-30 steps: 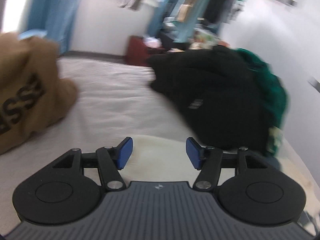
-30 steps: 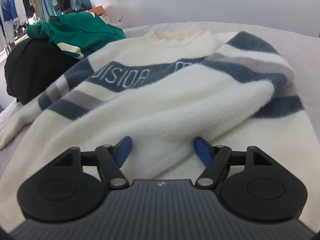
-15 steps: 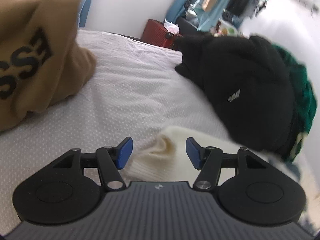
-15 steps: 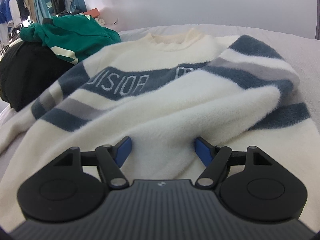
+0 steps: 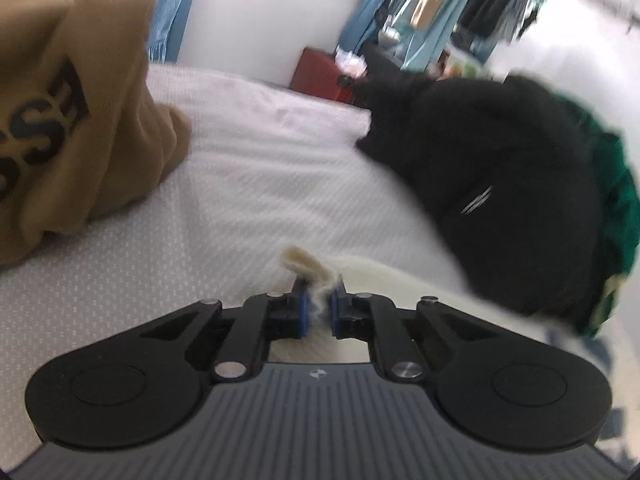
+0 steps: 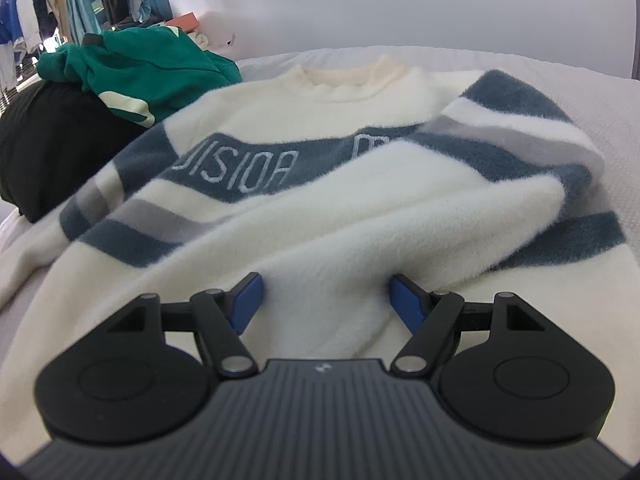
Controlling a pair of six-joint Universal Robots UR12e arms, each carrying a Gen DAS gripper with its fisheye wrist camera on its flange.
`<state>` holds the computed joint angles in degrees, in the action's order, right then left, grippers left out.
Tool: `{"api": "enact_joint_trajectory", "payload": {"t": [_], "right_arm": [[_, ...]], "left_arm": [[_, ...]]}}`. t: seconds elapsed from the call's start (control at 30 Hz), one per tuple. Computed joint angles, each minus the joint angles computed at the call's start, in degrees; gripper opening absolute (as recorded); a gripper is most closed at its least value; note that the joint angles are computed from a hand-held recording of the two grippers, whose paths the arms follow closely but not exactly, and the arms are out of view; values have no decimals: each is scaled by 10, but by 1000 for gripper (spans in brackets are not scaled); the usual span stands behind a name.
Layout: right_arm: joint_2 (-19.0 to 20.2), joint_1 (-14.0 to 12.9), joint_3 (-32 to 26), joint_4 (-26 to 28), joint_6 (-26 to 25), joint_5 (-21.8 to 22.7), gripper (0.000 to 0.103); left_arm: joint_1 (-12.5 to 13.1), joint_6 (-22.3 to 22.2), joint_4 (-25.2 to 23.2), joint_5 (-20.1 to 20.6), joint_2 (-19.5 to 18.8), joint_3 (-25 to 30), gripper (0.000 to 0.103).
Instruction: Fold large clothes
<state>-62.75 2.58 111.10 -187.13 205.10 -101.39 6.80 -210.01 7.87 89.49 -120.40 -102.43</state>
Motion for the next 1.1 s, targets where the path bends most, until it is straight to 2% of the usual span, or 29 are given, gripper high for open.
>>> {"api": "enact_joint_trajectory", "payload": {"t": [0.07,0.23,0.37,0.47,0.6,0.67,0.8,0.97,1.1], "right_arm": [[-4,-1,4,1,3,4,72],[-12,0,17,-10,38,10,72],[-18,8,26,-22,25,-23,71],[-29,5,38,-45,33,-27,71],[-42,3,53,-95,38,-39,71],[-50,4,61,-105,29,-50,71],[-69,-6,82,-123,50,-48,71],[-88,-25,115,-165,93,-45,71],[-98,-44,141,-191,130,-53,71]], "left_arm": [[-4,4,16,-4,13,-8,11],[-25,74,41,-23,51,-19,10],[-44,105,65,-56,83,-25,10],[-65,130,84,-77,104,-28,10],[-109,181,118,-79,121,-29,10],[-134,204,119,-79,122,-26,10],[-177,205,88,-97,130,-28,10],[-234,207,75,-116,118,-22,10],[-268,207,70,-158,98,-7,10]]}}
